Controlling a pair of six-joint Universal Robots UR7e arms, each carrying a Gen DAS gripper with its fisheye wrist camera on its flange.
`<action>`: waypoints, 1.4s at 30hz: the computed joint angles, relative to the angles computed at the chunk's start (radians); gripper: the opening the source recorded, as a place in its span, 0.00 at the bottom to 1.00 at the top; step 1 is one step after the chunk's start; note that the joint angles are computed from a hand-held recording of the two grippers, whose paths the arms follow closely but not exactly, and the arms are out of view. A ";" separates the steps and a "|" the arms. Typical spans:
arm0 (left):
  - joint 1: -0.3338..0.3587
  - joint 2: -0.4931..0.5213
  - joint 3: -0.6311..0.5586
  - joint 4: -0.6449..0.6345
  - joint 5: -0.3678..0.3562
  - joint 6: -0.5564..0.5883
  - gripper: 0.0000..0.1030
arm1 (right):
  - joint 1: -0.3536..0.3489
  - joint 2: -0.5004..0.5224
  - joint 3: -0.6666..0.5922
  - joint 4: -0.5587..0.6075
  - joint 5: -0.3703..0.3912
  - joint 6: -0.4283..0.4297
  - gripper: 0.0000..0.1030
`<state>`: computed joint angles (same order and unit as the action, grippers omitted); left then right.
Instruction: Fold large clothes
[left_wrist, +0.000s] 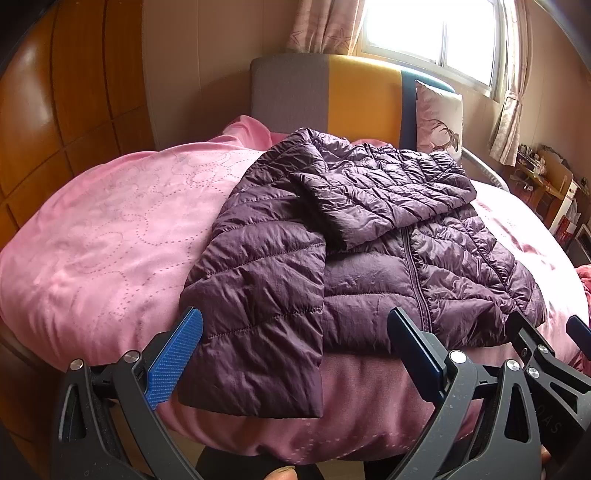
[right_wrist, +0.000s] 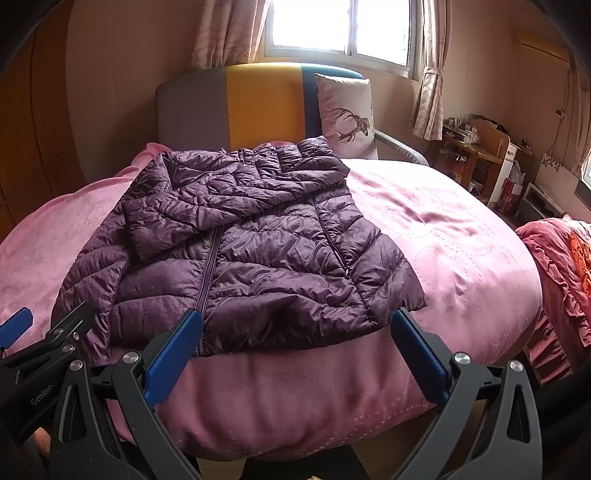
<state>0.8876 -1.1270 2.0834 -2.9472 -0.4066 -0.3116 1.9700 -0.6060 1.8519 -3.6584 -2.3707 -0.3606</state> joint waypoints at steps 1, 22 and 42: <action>0.002 0.001 -0.003 0.003 -0.002 0.000 0.96 | -0.002 0.002 -0.003 -0.004 0.001 -0.007 0.98; 0.132 -0.104 0.044 -0.103 -0.275 0.245 0.94 | -0.033 0.230 -0.574 0.697 0.364 -0.217 0.78; 0.281 -0.216 -0.133 -0.111 -0.336 0.239 0.12 | -0.209 0.043 -0.660 0.492 0.212 -0.056 0.19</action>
<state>1.1691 -1.3426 1.9500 -3.0577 -0.7430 -0.0730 1.7608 -0.5634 1.1918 -3.1666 -2.1587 -0.4170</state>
